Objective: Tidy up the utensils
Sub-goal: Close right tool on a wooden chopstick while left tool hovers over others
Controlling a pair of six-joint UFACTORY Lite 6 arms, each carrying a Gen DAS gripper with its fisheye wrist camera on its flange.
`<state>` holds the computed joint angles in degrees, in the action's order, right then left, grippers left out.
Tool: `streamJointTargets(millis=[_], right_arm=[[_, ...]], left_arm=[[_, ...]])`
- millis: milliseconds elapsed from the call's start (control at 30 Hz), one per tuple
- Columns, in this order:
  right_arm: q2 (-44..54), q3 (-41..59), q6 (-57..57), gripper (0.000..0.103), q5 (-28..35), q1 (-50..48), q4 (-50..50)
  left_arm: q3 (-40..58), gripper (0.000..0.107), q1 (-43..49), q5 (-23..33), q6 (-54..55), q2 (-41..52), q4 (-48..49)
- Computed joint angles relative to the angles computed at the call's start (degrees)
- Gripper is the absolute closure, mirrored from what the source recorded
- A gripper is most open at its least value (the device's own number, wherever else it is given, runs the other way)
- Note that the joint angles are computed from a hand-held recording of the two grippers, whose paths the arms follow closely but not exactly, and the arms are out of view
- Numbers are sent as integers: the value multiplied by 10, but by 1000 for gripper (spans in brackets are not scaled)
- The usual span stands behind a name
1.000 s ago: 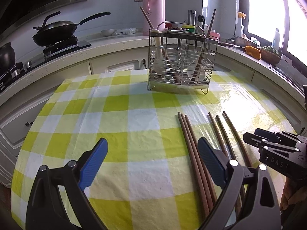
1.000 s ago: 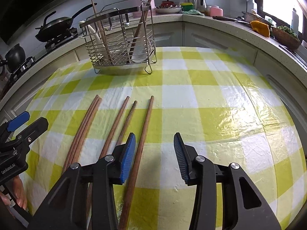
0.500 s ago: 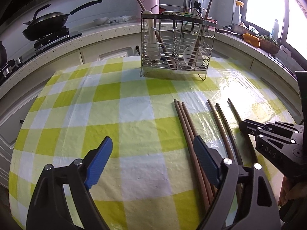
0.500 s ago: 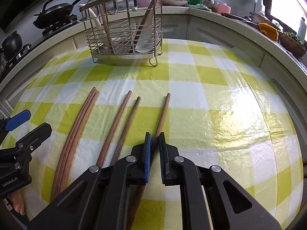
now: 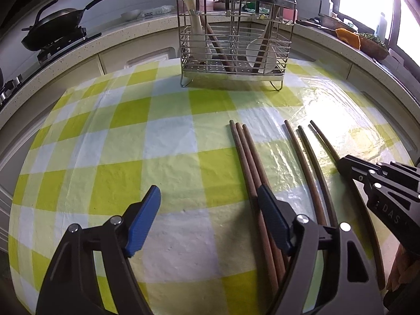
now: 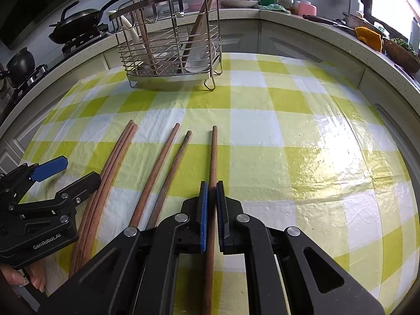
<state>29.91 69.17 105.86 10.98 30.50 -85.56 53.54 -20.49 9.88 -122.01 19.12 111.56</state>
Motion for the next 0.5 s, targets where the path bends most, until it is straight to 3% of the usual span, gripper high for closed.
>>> streamJointTargets(millis=[133, 267, 500], right_arm=[[-4, -6, 25, 96, -10, -5, -27], [-3, -6, 27, 96, -17, -9, -29], [9, 13, -26, 96, -19, -12, 15]], left_arm=[[10, 33, 2, -2, 31, 11, -41], [21, 47, -4, 4, 63, 19, -71], [40, 51, -7, 3, 84, 33, -92]])
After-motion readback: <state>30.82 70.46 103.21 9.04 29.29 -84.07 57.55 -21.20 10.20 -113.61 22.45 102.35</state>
